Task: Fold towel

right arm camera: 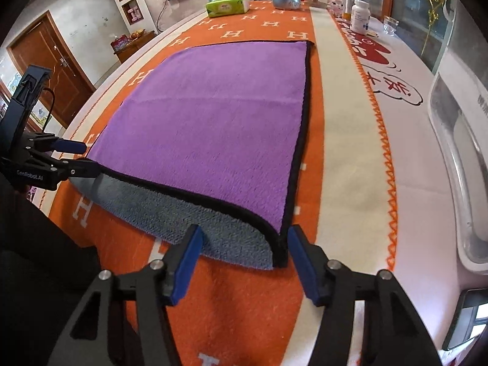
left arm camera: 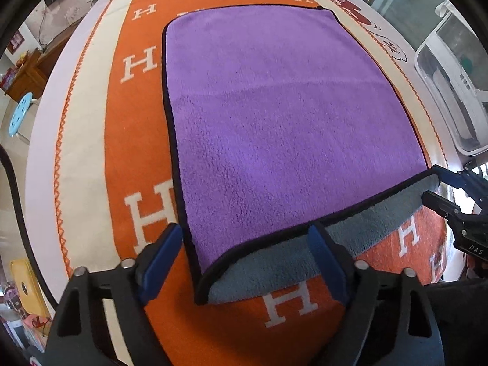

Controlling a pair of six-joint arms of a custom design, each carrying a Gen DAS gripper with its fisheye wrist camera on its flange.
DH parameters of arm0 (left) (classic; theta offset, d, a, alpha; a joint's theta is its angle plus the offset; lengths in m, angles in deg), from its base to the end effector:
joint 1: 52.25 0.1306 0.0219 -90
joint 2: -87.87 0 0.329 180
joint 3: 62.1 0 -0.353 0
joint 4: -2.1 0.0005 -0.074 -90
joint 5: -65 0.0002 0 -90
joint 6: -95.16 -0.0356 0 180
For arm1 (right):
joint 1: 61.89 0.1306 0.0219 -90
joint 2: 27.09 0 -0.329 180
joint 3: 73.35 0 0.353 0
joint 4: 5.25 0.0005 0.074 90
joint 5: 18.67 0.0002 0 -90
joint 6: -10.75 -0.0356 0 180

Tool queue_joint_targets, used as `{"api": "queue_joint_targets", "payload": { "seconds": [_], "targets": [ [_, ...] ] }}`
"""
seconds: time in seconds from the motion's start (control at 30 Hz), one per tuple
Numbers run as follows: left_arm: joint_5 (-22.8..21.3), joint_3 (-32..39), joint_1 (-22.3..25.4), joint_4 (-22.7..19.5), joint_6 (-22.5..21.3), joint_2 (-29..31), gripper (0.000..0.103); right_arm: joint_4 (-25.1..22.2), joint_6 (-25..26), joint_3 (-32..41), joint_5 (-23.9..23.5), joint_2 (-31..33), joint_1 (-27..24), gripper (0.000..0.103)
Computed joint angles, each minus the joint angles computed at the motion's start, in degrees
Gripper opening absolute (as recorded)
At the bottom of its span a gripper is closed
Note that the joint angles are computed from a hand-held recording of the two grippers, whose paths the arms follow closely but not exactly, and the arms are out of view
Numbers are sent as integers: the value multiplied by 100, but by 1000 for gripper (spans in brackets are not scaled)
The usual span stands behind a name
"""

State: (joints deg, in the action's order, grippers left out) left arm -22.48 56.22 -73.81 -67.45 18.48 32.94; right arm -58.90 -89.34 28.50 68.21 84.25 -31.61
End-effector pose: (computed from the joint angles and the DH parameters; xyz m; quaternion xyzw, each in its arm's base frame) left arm 0.5454 -0.2177 0.2519 0.0739 0.9899 -0.0566 0.1072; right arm 0.4648 0.2731 0.2810 -0.1766 0.9561 0.1050 0.2088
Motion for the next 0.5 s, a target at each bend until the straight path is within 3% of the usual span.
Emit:
{"api": "queue_joint_targets", "payload": {
  "seconds": [0.13, 0.5],
  "targets": [
    [99, -77, -22, 14, 11, -38, 74, 39, 53, -43, 20, -40, 17, 51],
    [202, -536, 6, 231, 198, -334, 41, 24, 109, -140, 94, -153, -7, 31]
  ]
}}
